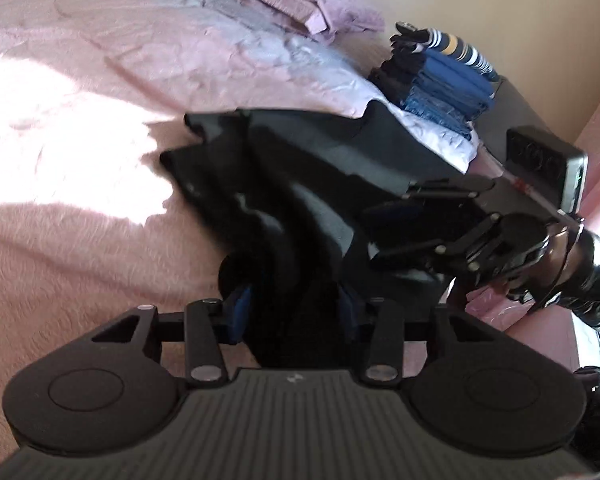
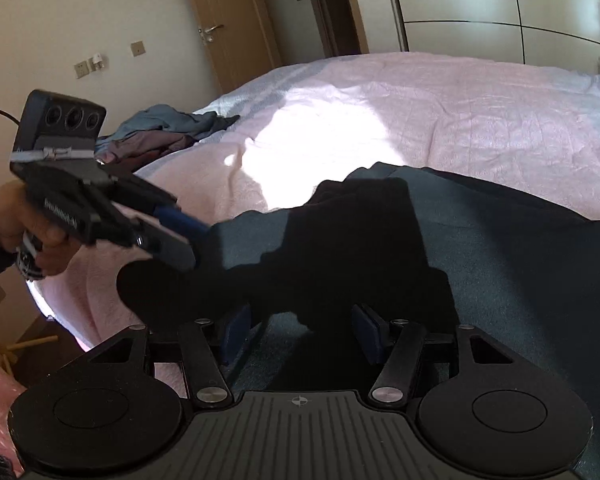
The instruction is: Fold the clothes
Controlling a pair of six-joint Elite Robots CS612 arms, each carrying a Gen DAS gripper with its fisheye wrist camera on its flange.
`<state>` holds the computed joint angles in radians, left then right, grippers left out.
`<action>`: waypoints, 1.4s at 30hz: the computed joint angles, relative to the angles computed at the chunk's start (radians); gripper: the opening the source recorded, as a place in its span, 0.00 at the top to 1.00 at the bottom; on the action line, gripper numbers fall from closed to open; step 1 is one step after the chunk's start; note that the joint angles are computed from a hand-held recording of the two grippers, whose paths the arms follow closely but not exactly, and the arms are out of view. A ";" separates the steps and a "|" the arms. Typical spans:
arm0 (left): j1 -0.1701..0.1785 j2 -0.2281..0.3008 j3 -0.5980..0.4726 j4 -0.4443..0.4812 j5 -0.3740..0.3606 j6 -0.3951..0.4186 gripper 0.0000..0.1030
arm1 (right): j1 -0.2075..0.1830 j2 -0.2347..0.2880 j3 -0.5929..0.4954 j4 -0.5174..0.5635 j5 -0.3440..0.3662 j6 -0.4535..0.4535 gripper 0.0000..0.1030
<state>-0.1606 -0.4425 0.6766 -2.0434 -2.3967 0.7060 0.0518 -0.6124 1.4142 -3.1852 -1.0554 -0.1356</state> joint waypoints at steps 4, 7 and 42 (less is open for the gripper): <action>0.007 0.000 0.021 -0.046 -0.011 -0.014 0.59 | 0.001 -0.023 0.048 -0.096 -0.047 0.020 0.43; 0.005 -0.012 0.050 -0.089 0.007 -0.012 0.59 | -0.008 -0.058 0.154 -0.317 -0.125 0.110 0.43; -0.227 0.092 -0.225 0.142 0.233 0.373 0.59 | -0.289 0.047 0.249 -0.894 0.442 0.926 0.00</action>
